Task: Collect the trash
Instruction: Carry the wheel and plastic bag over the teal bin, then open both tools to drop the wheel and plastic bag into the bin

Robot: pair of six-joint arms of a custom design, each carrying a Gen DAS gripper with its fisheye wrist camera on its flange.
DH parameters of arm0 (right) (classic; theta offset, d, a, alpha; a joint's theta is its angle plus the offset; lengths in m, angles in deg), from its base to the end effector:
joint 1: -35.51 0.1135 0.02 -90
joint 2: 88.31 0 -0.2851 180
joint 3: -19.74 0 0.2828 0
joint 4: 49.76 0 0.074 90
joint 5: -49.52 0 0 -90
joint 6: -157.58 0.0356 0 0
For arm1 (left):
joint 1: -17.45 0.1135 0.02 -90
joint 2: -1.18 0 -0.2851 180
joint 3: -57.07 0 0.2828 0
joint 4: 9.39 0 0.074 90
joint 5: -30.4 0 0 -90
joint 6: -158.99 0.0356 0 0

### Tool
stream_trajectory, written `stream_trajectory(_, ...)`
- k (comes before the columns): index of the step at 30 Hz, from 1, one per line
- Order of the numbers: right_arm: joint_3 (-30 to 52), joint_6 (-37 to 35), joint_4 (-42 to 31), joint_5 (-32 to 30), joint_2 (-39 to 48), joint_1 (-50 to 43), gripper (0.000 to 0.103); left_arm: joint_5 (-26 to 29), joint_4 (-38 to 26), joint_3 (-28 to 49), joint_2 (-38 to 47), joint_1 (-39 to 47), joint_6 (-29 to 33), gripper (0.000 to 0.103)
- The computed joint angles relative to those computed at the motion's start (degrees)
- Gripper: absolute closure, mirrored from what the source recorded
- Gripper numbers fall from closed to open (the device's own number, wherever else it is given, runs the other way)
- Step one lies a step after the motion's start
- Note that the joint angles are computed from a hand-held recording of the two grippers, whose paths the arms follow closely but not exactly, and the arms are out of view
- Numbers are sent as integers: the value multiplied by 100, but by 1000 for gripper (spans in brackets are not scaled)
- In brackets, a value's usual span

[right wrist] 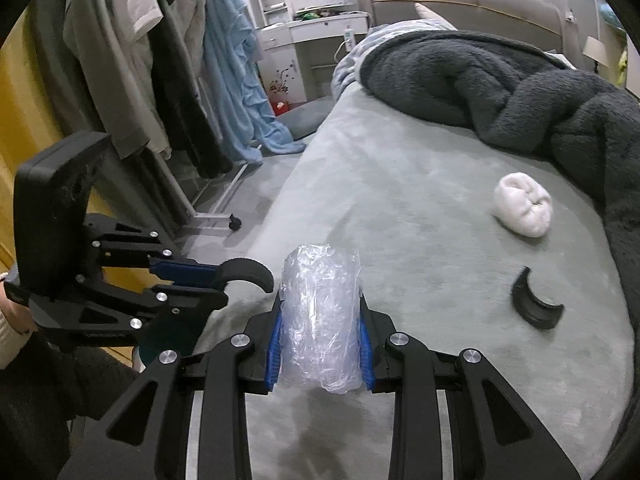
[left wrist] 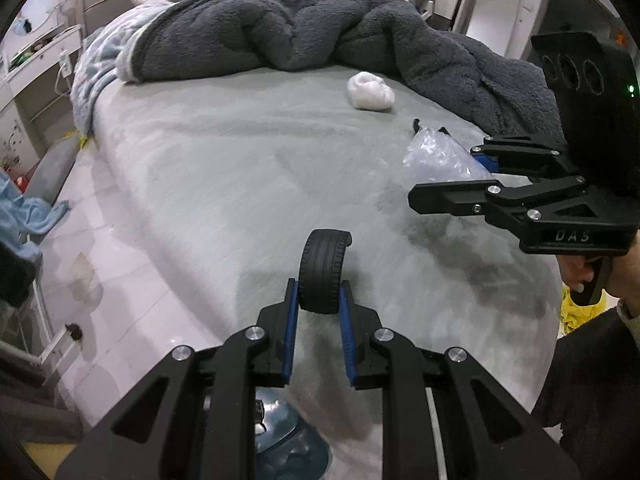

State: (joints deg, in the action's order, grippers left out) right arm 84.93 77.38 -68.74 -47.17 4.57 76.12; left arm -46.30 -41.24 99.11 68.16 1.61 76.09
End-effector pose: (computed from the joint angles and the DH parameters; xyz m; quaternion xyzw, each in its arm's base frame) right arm 0.2704 0.2373 0.1873 -0.2672 0.8887 0.2060 0.3104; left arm 0.2137 -0.0691 0.1657 0.2217 0.9263 -0.1323 0.2746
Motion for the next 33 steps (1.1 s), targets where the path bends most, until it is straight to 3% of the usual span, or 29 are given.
stream_trajectory(14, 1166, 114, -311, 105, 960, 848, 72, 489, -1140, -85, -528, 1756, 1113, 82)
stream_trajectory(22, 1741, 227, -484, 128, 1457, 1142, 72, 715, -1484, -126, -117, 2931, 1817, 82)
stream_trajectory(33, 2574, 340, -841, 111, 2111, 1482, 72, 403, -1424, -436, 707, 3856, 2592, 82)
